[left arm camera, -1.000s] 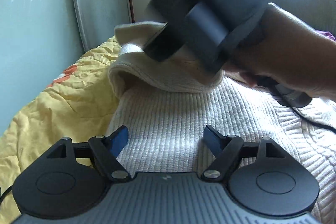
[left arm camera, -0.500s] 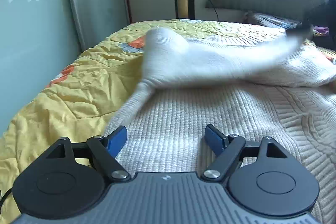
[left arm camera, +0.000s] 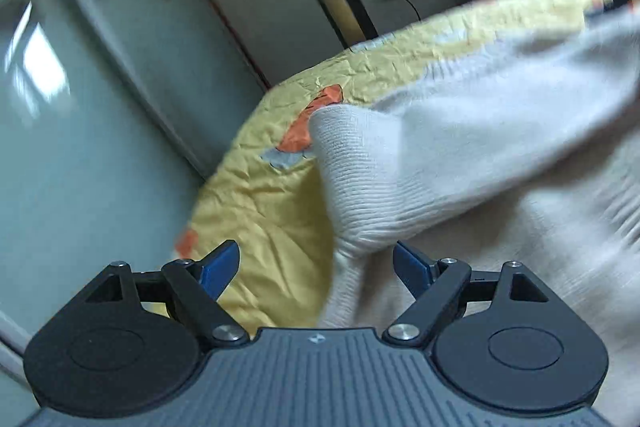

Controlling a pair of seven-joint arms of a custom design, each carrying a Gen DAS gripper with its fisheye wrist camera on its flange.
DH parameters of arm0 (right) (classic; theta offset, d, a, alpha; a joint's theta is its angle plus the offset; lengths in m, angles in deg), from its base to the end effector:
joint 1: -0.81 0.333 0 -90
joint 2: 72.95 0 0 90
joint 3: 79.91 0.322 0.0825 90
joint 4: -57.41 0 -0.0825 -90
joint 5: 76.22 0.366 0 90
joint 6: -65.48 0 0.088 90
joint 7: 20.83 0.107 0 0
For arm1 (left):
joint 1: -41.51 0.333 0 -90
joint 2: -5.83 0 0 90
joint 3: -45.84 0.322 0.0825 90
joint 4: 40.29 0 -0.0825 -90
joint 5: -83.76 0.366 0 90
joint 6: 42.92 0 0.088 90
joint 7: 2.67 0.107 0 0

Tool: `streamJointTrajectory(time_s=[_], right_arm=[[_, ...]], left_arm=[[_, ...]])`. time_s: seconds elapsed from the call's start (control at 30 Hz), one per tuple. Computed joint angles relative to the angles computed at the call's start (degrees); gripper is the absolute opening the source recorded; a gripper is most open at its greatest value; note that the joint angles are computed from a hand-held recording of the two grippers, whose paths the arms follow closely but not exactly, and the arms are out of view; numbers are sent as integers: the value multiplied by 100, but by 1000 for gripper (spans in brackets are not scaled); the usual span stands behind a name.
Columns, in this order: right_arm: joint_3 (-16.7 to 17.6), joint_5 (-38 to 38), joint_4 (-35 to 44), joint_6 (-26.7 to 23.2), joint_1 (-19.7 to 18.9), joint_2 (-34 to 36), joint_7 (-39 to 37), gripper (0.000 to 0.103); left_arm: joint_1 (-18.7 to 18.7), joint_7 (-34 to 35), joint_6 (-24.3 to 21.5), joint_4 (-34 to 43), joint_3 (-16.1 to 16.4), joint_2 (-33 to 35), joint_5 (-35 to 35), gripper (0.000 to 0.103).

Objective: Fold small clothes

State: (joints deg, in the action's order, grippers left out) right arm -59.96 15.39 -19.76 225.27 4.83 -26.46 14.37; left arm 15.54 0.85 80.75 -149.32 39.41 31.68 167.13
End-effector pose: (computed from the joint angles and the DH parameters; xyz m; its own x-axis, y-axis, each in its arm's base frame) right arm 0.7250 0.1957 0.2997 0.1026 -0.5603 -0.8219 -0.7767 0.4711 -0.4181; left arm 0.5496 -0.2957 0.2898 0.1957 -0.8087 -0.5547 -0.6866 0.2909 -0.6663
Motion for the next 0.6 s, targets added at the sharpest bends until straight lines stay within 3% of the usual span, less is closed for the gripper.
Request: streamJointTrajectory(time_s=[0.03, 0.17, 0.27, 0.37, 0.47, 0.6], right_arm=[[-61, -188, 20, -53, 38, 13, 104, 43], [-409, -1466, 302, -93, 284, 130, 1045, 15], [-425, -2054, 475, -31, 383, 199, 1294, 12], [-275, -2505, 821, -245, 420, 300, 1429, 12], [190, -2427, 1041, -481, 283, 292, 779, 12], [872, -1293, 896, -598, -87, 95, -993, 11]], left_arm=[[-39, 163, -106, 90, 36, 124, 106, 84], [-210, 420, -423, 351, 220, 510, 561, 85], [-300, 49, -600, 416, 330, 607, 846, 86], [-199, -548, -634, 292, 326, 454, 697, 89], [19, -1066, -558, 93, 289, 265, 380, 90], [287, -1424, -201, -164, 196, 58, 116, 90]])
